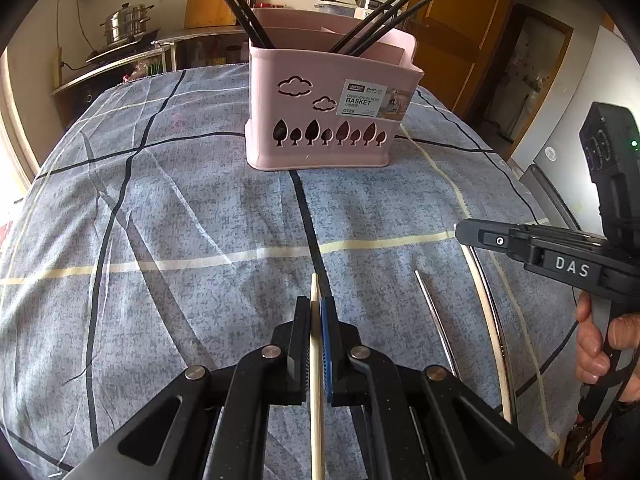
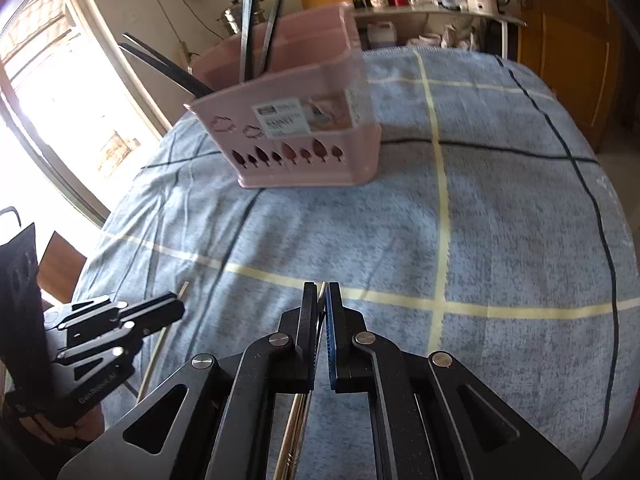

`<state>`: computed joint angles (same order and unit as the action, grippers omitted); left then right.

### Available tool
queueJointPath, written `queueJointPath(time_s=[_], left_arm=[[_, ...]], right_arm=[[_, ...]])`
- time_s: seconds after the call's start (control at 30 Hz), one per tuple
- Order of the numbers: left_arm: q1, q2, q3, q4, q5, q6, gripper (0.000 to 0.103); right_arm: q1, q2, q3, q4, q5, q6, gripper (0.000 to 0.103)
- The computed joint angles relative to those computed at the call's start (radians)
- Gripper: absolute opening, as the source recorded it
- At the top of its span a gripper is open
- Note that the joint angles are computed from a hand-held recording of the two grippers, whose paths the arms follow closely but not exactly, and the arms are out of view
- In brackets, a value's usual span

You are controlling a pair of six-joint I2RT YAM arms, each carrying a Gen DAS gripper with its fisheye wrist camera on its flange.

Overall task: Organize utensils
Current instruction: 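Lower the right tool onto a metal chopstick while the left tool approaches a wooden one, then close the left tool on the wooden chopstick while the right tool grips a metal one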

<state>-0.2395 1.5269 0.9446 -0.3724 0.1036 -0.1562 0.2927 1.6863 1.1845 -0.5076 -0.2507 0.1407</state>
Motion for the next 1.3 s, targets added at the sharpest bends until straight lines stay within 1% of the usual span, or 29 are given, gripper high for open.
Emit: queueJointPath(time_s=[0.03, 0.1, 0.13, 0.27, 0.4, 0.5, 0.6, 0.67, 0.8, 0.9, 1.0, 1.07, 1.13, 1.17, 1.3], left_arm=[[0.002, 0.002, 0.0, -0.001, 0.001, -0.001, 0.005], [0.01, 0.003, -0.006, -0.001, 0.005, -0.002, 0.005], [0.011, 0.005, -0.007, 0.0, 0.006, -0.004, 0.005], [0.01, 0.008, -0.01, 0.005, 0.011, -0.012, 0.005], [-0.002, 0.02, -0.008, 0.007, 0.006, -0.019, 0.005], [-0.004, 0.022, -0.013, 0.01, 0.006, -0.025, 0.005], [0.0, 0.021, -0.02, 0.012, 0.006, -0.028, 0.005], [0.003, 0.022, -0.023, 0.012, 0.009, -0.03, 0.005], [-0.002, 0.026, -0.03, 0.02, 0.008, -0.032, 0.005], [-0.008, 0.038, -0.019, 0.02, 0.001, -0.031, 0.005], [-0.02, 0.063, 0.015, -0.006, -0.016, -0.019, 0.005], [-0.031, 0.084, 0.052, -0.046, -0.031, 0.005, 0.005], [-0.043, 0.103, 0.085, -0.081, -0.045, 0.033, 0.005], [-0.048, 0.111, 0.1, -0.094, -0.054, 0.046, 0.005], [-0.063, 0.162, 0.171, -0.132, -0.072, 0.079, 0.005]], right_arm=[[-0.01, 0.005, -0.002, -0.006, 0.015, 0.003, 0.004], [-0.027, -0.015, -0.037, 0.021, 0.039, 0.02, 0.009], [-0.039, -0.033, -0.06, 0.036, 0.031, 0.033, 0.011], [-0.039, -0.094, -0.118, 0.068, -0.023, 0.042, 0.011], [-0.004, -0.083, -0.119, 0.069, -0.046, 0.022, 0.011], [0.026, -0.043, -0.103, 0.047, -0.013, 0.021, 0.011], [0.027, -0.044, -0.111, 0.059, 0.001, 0.028, 0.011], [0.029, -0.045, -0.112, 0.051, 0.03, 0.032, 0.011], [0.022, -0.049, -0.124, 0.05, 0.032, 0.033, 0.011], [0.044, -0.038, -0.105, 0.032, 0.073, 0.022, 0.011], [0.078, -0.002, -0.05, -0.008, 0.134, 0.014, 0.011], [0.085, 0.019, -0.02, -0.028, 0.15, 0.007, 0.011], [0.085, 0.027, -0.011, -0.031, 0.15, 0.005, 0.011], [0.082, 0.031, -0.008, -0.032, 0.147, 0.005, 0.008], [0.07, 0.041, 0.004, -0.037, 0.129, 0.008, 0.007]])
